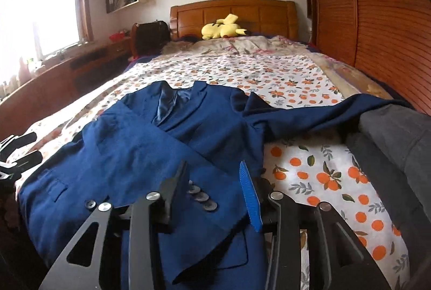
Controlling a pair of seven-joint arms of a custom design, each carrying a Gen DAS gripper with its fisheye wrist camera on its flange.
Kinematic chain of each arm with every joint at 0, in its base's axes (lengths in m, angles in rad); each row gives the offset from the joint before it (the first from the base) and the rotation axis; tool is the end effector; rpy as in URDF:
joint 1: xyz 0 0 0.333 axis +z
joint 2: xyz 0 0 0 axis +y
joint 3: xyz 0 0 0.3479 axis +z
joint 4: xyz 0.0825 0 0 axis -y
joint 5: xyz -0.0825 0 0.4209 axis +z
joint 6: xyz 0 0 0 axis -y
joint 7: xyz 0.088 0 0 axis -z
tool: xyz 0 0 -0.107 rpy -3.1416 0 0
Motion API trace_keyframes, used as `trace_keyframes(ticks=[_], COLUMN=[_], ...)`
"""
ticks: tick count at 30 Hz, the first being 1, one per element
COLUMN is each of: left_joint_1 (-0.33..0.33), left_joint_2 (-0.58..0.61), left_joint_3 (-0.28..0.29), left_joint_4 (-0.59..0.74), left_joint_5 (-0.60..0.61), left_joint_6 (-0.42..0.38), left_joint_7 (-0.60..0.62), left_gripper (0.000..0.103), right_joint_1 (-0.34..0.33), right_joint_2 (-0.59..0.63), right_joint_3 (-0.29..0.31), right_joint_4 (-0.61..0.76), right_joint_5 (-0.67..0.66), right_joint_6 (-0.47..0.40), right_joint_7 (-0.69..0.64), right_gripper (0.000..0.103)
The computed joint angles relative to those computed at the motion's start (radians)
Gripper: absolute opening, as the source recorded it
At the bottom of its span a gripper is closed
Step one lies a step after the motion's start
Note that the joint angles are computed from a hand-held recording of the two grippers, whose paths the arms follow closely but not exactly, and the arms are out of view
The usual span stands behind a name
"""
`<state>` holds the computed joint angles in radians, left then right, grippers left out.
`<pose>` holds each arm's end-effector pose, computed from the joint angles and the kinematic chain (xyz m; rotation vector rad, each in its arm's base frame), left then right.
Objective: Fold large clothes
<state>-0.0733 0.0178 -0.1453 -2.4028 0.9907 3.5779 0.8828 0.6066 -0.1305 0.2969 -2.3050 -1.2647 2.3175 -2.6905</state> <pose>0.4844 -0.2145 0.4184 -1.0560 2.1736 -1.1998 0.3464 0.4148 0.4326 -1.4086 1.8075 -0.8889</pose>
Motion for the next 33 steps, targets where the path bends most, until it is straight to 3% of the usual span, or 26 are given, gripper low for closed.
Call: trace_keyframes(ticks=[7, 14, 20, 27, 33], left_joint_1=[-0.012, -0.034, -0.052, -0.112, -0.102], left_joint_2=[-0.062, -0.075, 0.006, 0.143, 0.212], left_joint_3=[-0.004, -0.027, -0.029, -0.017, -0.027], left_joint_4=[-0.004, -0.031, 0.027, 0.085, 0.13], left_joint_5=[0.109, -0.039, -0.073, -0.285, -0.254], left_joint_6=[0.015, 0.012, 0.017, 0.021, 0.019], left_joint_7=[-0.095, 0.052, 0.09, 0.3, 0.27], left_gripper=[0.1, 0.1, 0.1, 0.1, 0.1], right_joint_1=[-0.013, -0.009, -0.006, 0.01, 0.014], right_joint_2=[0.055, 0.113, 0.13, 0.132, 0.132], right_joint_3=[-0.025, -0.048, -0.059, -0.055, -0.056], right_joint_4=[0.022, 0.043, 0.047, 0.047, 0.047], right_joint_5=[-0.013, 0.046, 0.089, 0.059, 0.045], right_joint_6=[0.101, 0.124, 0.13, 0.094, 0.086], right_joint_7=[-0.053, -0.097, -0.124, -0.093, -0.079], right_gripper=[0.037, 0.037, 0.036, 0.035, 0.035])
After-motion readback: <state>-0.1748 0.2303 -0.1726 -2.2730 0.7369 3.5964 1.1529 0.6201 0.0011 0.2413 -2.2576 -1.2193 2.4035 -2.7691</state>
